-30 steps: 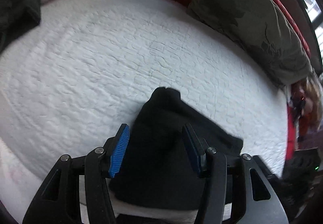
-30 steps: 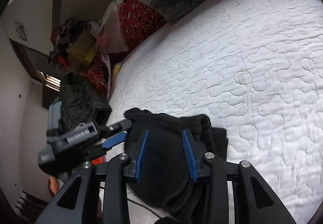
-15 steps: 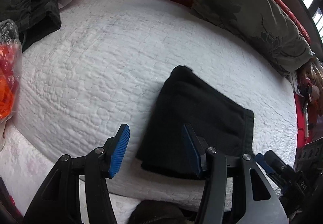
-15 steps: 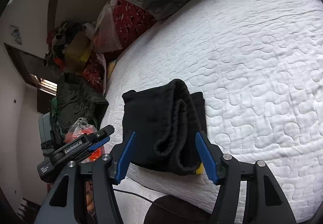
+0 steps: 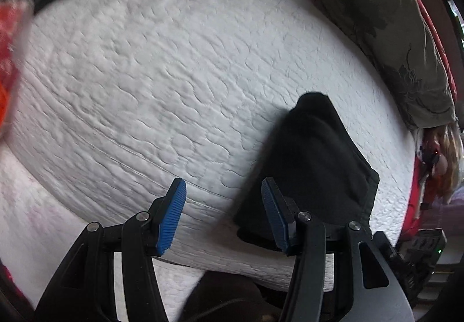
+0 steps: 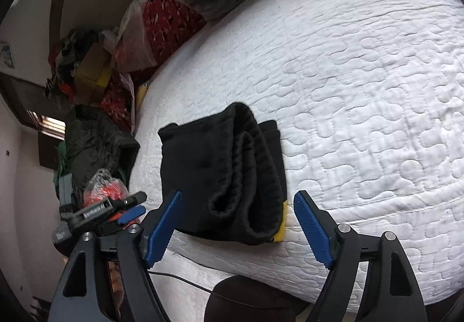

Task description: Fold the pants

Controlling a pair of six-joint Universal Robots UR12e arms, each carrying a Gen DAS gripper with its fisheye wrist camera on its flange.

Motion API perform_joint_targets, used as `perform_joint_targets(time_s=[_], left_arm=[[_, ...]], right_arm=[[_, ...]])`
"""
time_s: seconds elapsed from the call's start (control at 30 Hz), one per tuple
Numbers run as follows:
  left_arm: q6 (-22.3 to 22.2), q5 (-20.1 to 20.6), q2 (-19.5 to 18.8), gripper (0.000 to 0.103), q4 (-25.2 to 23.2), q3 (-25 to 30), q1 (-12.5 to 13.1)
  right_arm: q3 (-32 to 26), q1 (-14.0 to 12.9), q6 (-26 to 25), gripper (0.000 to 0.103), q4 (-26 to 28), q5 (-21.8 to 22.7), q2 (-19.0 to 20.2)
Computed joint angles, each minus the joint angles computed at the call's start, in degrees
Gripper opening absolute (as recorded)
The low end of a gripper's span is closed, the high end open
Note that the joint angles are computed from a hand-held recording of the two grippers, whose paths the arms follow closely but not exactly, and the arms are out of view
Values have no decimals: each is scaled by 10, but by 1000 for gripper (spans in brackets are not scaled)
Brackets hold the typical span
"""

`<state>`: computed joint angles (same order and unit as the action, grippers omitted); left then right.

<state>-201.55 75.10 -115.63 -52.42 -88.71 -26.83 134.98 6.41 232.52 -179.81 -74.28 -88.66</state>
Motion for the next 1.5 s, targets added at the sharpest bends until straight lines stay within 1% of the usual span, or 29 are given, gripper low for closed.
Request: perform_joint_targets(time_s=[0.17,0.27,0.33,0.4,0.43,0.47,0.5,0.53,0.57,0.6,0.63,0.67,0.7,0.77,0.83,0.9,1.0,1.03,1.1,1.2,1.23,1.27,1.3,1.33,1.37,1.4,1.43,1.5], left_arm=[[0,-9,-21,53,-11,16,-6],[-3,-15,-29,53,-10,23,-8],[-6,-21,-32,53,-14,27,-6],[-13,-40,-34,53,-16,28,-1],[-18,-52,-33,53,-12,24,2],[-24,-60,-32,53,-7,22,5],[-33,-72,-30,53,8,16,8],[-36,-86,-26,53,26,8,13],[-39,-99,-25,53,40,4,15],[-39,-115,-25,53,56,1,17],[-34,-123,-25,55,62,1,17],[-26,-125,-28,63,59,5,16],[-17,-122,-33,65,50,16,12],[-2,-103,-44,66,35,33,5],[6,-102,-51,66,25,45,0],[15,-114,-56,66,25,48,0],[26,-131,-64,71,11,60,-5],[36,-151,-68,71,2,62,-4],[45,-171,-72,72,-6,63,-5],[52,-176,-69,75,9,52,-6],[47,-182,-69,75,13,50,-7],[35,-193,-67,73,22,43,-3],[26,-203,-62,70,31,32,1],[17,-217,-61,60,34,28,2],[15,-218,-59,55,35,25,2],[14,-220,-57,52,36,22,2],[13,-227,-55,45,35,20,3],[2,-255,-52,41,34,18,1]], right_arm=[[-10,7,-3,81,17,-5,14],[-11,5,8,81,12,6,25],[-5,3,11,81,-13,10,33],[8,-2,15,76,-59,12,39],[14,-6,19,70,-70,18,42],[20,-12,24,68,-75,29,45],[28,-21,33,66,-92,46,49],[38,-30,54,63,-122,63,53],[40,-33,65,65,-128,71,52],[38,-34,67,67,-122,74,48],[36,-33,63,68,-118,73,46],[33,-32,56,69,-120,72,45],[30,-32,51,70,-125,73,46],[24,-28,42,77,-121,63,47],[20,-25,37,77,-111,58,49],[19,-25,41,77,-109,57,52],[23,-30,55,77,-126,73,62],[24,-31,58,77,-136,78,66],[26,-33,56,77,-154,86,72],[23,-32,46,77,-160,91,81],[20,-30,38,72,-149,84,80],[15,-27,30,65,-132,77,78],[12,-25,21,61,-116,72,74],[7,-24,12,54,-99,68,71],[6,-24,8,48,-94,67,69],[5,-24,4,46,-91,68,68],[4,-24,1,43,-87,66,64],[5,-26,-4,40,-84,64,57]])
